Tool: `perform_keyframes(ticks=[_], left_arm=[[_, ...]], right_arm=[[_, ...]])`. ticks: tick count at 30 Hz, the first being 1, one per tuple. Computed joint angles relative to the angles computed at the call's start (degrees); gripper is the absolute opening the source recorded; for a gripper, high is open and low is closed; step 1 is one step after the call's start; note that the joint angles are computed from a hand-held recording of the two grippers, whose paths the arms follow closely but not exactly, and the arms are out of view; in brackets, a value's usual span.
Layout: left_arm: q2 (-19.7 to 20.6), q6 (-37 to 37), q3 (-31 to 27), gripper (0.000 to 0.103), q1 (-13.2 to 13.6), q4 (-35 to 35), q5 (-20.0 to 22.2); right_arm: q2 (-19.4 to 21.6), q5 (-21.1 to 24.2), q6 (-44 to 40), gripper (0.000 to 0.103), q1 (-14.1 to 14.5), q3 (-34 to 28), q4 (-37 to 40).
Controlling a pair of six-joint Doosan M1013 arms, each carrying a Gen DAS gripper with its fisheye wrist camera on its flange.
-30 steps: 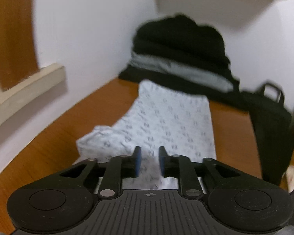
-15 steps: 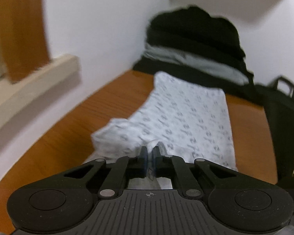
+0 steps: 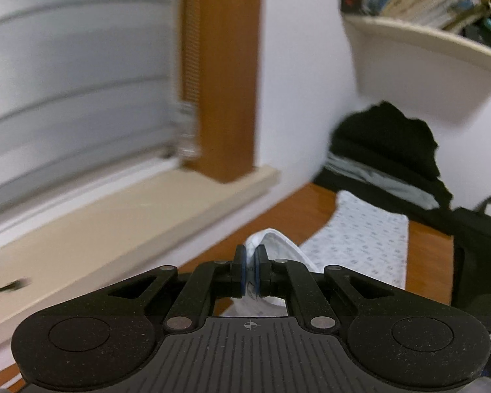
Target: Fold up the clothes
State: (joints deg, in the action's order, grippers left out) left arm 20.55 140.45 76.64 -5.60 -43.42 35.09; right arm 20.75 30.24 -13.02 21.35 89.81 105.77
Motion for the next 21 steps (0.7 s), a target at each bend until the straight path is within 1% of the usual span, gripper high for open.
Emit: perform_keyframes(ticks=[2, 5, 8, 11, 13, 17, 21], left_arm=[[-2.53, -0.28, 2.49, 0.005, 1.67, 0.09, -0.97], [-6.24, -1.26, 5.94, 0.005, 4.20, 0.60, -2.19], [-9.35, -1.68, 8.97, 0.005, 7.11, 0.10, -2.96], [-11.80, -1.24, 11.56, 0.005, 10.42, -1.94, -3.76], [-12.89, -0.14, 12.82, 0.005, 12.82, -4.51, -3.28], [-14.64, 0.01, 15.19, 0.005, 16.56, -6.48, -3.22], [-14.97, 0.49, 16.79, 0.005, 20.10, -8.61, -2.88]], right_arm=[[0.25, 2.40, 1.75, 0.004, 1.41, -0.95, -2.53], [1.67, 4.89, 4.86, 0.004, 3.71, -3.95, -6.85], [3.07, 6.44, 8.35, 0.004, 6.15, -7.16, -11.30], [4.07, 8.03, 11.99, 0.004, 8.00, -10.36, -15.52], [5.01, 9.23, 14.41, 0.004, 8.95, -12.93, -18.22], [7.03, 11.65, 18.84, 0.004, 10.12, -17.58, -22.29], [9.71, 12.12, 23.30, 0.004, 11.24, -21.87, -26.74]])
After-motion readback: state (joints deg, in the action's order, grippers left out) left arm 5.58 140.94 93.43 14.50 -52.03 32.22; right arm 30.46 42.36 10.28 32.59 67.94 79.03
